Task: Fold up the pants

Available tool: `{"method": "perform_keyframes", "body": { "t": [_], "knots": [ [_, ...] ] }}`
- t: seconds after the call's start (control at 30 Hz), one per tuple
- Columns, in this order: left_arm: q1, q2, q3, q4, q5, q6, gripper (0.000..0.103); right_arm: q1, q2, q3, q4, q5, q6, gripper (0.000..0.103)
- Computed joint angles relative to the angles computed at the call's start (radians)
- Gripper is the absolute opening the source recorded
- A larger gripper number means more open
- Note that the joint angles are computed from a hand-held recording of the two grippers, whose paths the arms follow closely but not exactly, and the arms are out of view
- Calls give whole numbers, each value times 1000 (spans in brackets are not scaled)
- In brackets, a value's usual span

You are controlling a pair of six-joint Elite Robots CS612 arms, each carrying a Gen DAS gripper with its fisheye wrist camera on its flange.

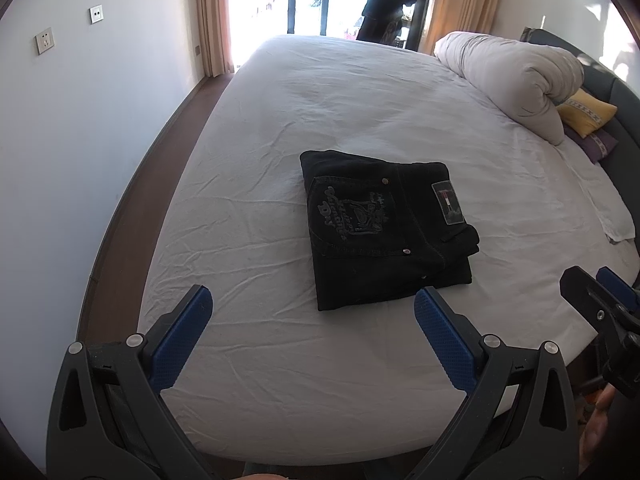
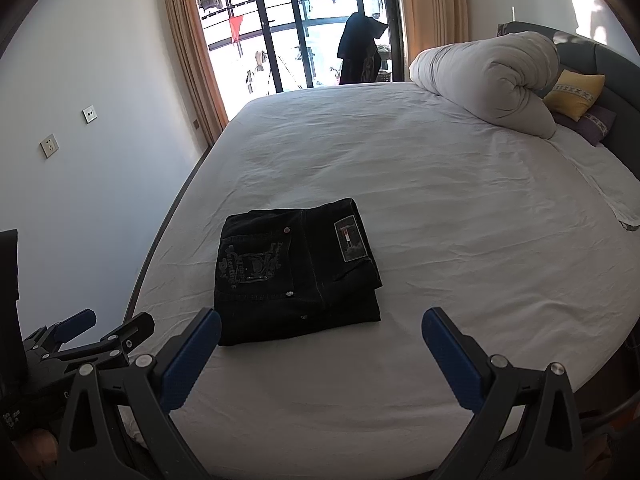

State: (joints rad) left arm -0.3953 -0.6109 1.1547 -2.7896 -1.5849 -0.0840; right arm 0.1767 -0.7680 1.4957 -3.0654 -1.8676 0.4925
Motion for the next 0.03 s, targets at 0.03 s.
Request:
{"method": "perform_keyframes", "body": {
  "t": [0.03],
  "knots": [
    [0,1,-3,4,-4,-1,103,-1,-1,1,0,2,0,103]
  ]
}}
